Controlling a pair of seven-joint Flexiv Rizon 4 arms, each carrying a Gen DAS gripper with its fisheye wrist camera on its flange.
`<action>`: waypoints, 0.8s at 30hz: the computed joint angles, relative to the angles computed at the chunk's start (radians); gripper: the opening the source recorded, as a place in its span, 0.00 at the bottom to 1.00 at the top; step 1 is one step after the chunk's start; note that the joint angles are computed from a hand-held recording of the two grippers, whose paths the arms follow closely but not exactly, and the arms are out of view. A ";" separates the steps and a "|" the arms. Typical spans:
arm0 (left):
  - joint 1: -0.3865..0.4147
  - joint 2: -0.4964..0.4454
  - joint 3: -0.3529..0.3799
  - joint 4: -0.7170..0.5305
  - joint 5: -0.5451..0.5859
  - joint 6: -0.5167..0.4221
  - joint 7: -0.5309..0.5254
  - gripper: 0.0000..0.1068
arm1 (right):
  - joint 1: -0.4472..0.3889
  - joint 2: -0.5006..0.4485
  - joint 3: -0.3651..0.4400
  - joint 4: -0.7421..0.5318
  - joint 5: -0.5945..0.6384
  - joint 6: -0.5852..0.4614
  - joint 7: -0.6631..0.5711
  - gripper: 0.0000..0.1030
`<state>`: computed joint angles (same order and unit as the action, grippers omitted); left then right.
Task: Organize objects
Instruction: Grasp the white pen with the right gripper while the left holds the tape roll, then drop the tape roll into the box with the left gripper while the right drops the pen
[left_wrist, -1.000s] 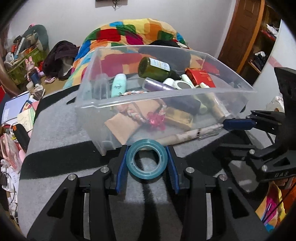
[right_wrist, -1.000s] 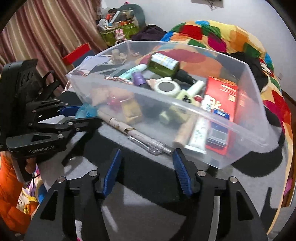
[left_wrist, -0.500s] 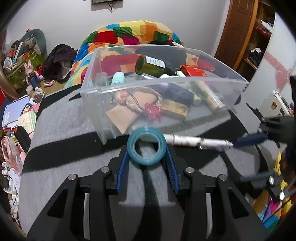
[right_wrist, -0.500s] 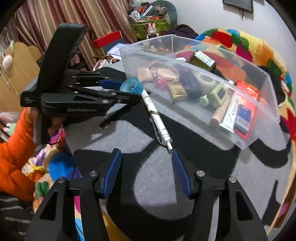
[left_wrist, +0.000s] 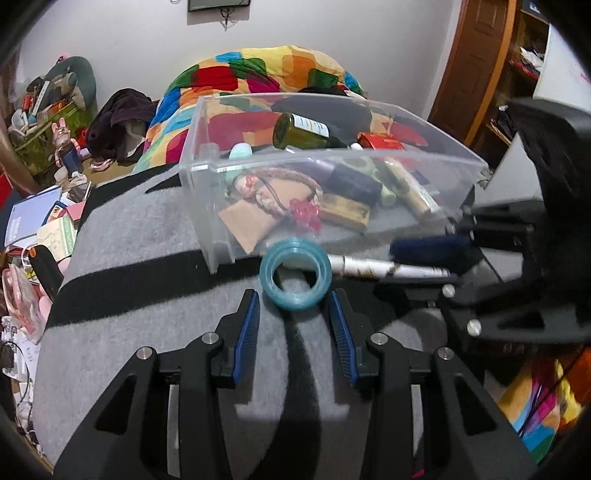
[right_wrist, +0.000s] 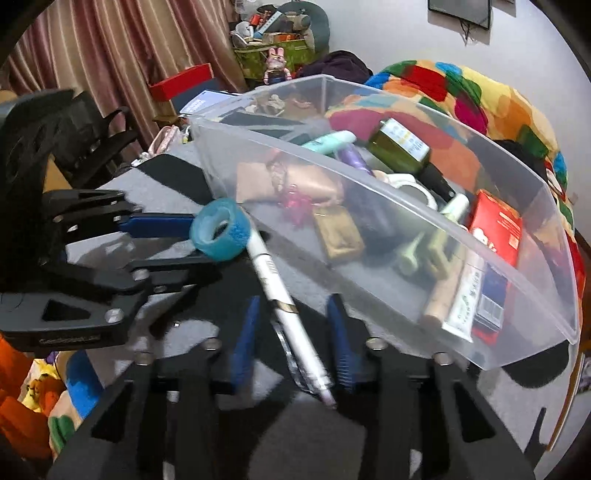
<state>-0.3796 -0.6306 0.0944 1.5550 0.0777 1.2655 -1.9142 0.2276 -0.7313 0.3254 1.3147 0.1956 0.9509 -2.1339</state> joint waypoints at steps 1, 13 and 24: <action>-0.005 -0.005 0.007 -0.008 0.003 0.002 -0.007 0.37 | -0.005 0.007 0.004 0.014 0.004 0.010 -0.011 0.18; -0.045 -0.025 0.042 -0.036 0.046 0.035 -0.050 0.36 | -0.071 0.098 0.038 0.161 0.078 0.121 -0.061 0.12; -0.085 0.033 0.077 -0.001 0.079 0.127 -0.092 0.36 | -0.152 0.157 0.129 0.170 0.232 0.219 -0.172 0.12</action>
<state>-0.4646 -0.5975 0.1712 1.5540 0.1565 1.3928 -2.0060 0.0753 -0.5741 0.4544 1.4850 0.4271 1.1701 -2.3060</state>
